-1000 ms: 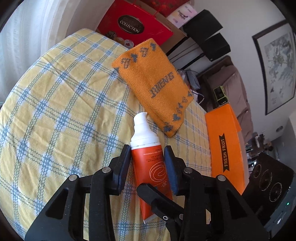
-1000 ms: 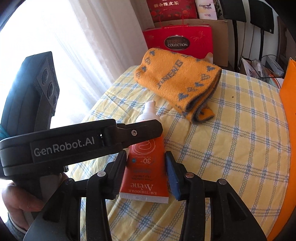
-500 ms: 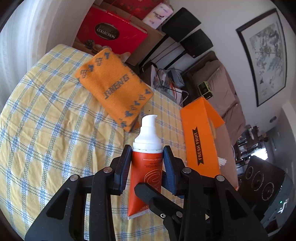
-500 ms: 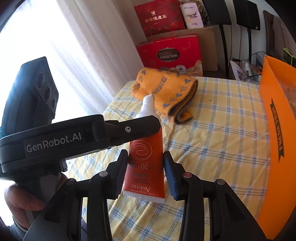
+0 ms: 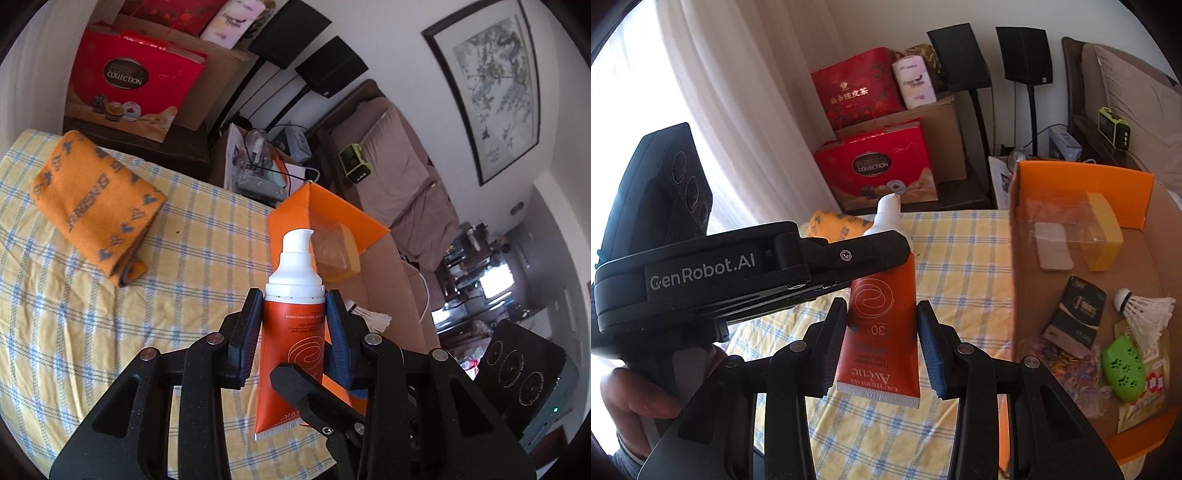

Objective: Organize objects
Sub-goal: 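Carry the sunscreen tube into the orange box with the left gripper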

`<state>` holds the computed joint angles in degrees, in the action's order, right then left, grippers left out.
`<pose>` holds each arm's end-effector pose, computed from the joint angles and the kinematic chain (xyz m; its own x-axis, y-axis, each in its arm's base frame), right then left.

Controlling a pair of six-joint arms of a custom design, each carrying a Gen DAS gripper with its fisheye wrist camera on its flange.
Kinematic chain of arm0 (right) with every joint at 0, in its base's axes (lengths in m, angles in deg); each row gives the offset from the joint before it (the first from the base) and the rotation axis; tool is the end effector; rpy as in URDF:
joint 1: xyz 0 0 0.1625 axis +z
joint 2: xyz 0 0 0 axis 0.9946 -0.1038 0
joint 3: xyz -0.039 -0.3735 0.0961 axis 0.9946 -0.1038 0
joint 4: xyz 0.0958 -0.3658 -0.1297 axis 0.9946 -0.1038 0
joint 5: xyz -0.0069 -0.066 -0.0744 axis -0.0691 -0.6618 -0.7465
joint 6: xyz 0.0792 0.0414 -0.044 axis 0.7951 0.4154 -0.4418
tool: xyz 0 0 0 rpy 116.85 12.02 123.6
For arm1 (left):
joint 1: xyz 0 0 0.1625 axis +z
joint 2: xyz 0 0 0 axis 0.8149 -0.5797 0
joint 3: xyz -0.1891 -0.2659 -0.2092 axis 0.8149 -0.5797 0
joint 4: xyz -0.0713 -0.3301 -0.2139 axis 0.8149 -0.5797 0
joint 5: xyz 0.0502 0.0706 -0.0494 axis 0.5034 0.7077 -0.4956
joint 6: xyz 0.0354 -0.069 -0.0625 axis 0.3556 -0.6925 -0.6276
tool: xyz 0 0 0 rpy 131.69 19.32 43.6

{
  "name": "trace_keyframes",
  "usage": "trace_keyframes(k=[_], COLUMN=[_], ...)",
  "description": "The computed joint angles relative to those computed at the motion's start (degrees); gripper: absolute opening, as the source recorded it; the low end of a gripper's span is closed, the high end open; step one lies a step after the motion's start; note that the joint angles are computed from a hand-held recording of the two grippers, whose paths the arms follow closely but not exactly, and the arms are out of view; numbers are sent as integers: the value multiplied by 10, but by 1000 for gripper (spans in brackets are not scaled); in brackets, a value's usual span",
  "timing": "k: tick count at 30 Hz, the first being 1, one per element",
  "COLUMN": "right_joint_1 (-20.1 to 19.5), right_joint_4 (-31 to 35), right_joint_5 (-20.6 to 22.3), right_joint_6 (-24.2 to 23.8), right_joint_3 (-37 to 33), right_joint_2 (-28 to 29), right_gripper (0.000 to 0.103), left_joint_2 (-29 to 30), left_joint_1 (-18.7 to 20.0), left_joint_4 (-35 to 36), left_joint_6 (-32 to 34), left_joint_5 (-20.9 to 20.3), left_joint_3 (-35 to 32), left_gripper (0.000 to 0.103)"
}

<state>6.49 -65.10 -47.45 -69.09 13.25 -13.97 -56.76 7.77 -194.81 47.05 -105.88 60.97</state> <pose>0.1425 -0.8205 0.1563 -0.6515 -0.7271 0.2163 -0.7584 0.6170 -0.2100 -0.1990 -0.7754 0.0836 -0.9737 -0.2258 -0.0296 -0.1269 0.6461 -0.7527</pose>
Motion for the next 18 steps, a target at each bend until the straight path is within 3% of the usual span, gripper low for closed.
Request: trace_keyframes(k=[12,18], right_joint_1=[-33,-43], right_joint_4=[8,25], right_joint_5=[-11,-22], right_joint_6=[29,41], right_joint_3=[-63,-104], right_joint_2=[5,23], right_gripper=[40,40], left_joint_2=[132,199], left_joint_1=[-1,-2], left_joint_4=[133,202], left_joint_6=[4,12], left_joint_5=[-63,-62], left_joint_3=[-226,-339], left_gripper=[32,32])
